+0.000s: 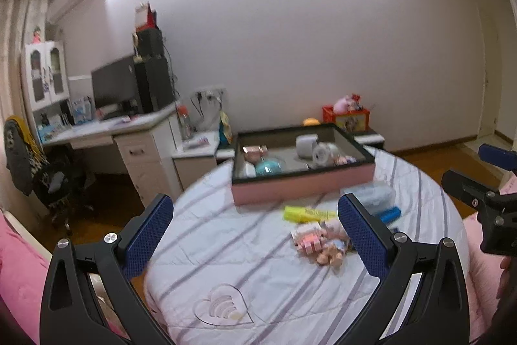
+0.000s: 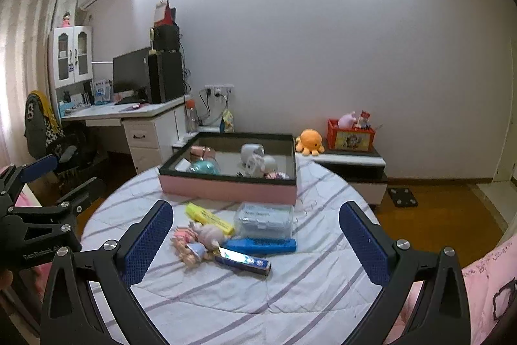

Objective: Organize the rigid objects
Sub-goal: 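Withdraw both tools from the box back over the bed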

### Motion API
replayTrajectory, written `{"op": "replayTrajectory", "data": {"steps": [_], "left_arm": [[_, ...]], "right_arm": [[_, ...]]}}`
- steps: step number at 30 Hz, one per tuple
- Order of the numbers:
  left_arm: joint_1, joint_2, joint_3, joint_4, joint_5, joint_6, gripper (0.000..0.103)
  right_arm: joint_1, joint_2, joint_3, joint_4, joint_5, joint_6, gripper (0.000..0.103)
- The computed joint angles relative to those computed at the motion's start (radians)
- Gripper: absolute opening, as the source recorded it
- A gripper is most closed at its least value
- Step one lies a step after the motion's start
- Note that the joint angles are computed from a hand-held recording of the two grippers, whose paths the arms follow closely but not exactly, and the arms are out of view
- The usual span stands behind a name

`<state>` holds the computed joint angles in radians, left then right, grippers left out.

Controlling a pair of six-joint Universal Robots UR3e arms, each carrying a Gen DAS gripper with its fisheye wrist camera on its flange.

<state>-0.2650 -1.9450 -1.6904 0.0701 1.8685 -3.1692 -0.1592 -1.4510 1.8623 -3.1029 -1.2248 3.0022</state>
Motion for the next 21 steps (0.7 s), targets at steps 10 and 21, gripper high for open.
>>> {"op": "replayTrajectory", "data": {"steps": [10,21], "left_arm": [[0.036,-0.209,0.201,-0.293,-0.157,-0.052,0.103],[0.050,-0.301,0.339,-0.368,-0.244,-0.066,0.103]], "right_arm": [[-0.047,0.183,-0.063,0.075,-0.002,-0.006,0.103],[-0.092,0.312,-0.169,0.169,0.028,-0.018,0.103]]}}
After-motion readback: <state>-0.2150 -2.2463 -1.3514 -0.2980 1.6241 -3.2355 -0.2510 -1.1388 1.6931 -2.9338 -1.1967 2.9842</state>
